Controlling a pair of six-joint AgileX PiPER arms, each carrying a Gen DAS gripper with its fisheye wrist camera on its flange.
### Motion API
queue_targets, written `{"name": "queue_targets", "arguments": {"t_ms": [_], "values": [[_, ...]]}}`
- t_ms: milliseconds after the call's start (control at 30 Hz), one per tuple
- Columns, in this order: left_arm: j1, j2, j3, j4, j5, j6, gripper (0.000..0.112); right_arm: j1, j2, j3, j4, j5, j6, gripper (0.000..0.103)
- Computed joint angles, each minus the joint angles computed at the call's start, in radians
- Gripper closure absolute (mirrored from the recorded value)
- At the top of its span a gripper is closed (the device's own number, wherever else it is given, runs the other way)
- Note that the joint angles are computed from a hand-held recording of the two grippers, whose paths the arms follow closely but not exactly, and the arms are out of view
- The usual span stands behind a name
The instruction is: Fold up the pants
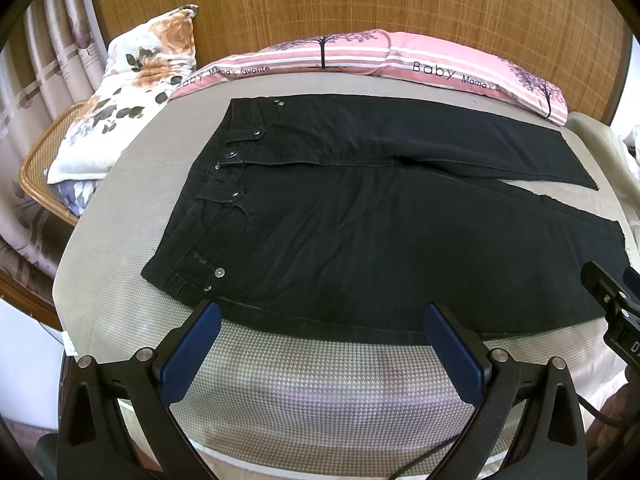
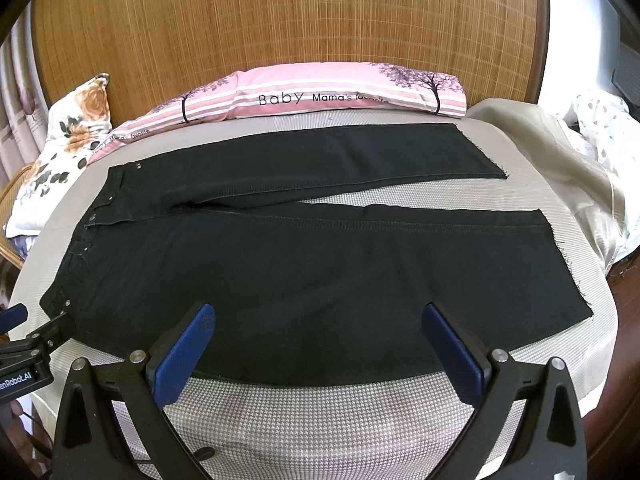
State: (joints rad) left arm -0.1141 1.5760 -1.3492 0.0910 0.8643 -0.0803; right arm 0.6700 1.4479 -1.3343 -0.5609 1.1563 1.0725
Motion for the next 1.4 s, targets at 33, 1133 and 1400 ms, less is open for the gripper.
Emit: {"name": "queue_targets", "arguments": {"t_ms": [33,1133,1400], "values": [[0.000,0.002,-0.001,0.000,-0.002,0.000,0.012,0.000,0.001,-0.002,0.001,0.001,-0.001,0.000],[0.101,0.085,-0.113,-0.147,-0.016,0.129,0.012,-0.054,-0.054,0.070,0.020,-0.156,-0.010,0.000],[0.225,0.376,-0.557,-0.226,0.123,0.211,0.013,-0.176,-0.015,0.022,0.135,-0.304,-0.153,0.000]]}}
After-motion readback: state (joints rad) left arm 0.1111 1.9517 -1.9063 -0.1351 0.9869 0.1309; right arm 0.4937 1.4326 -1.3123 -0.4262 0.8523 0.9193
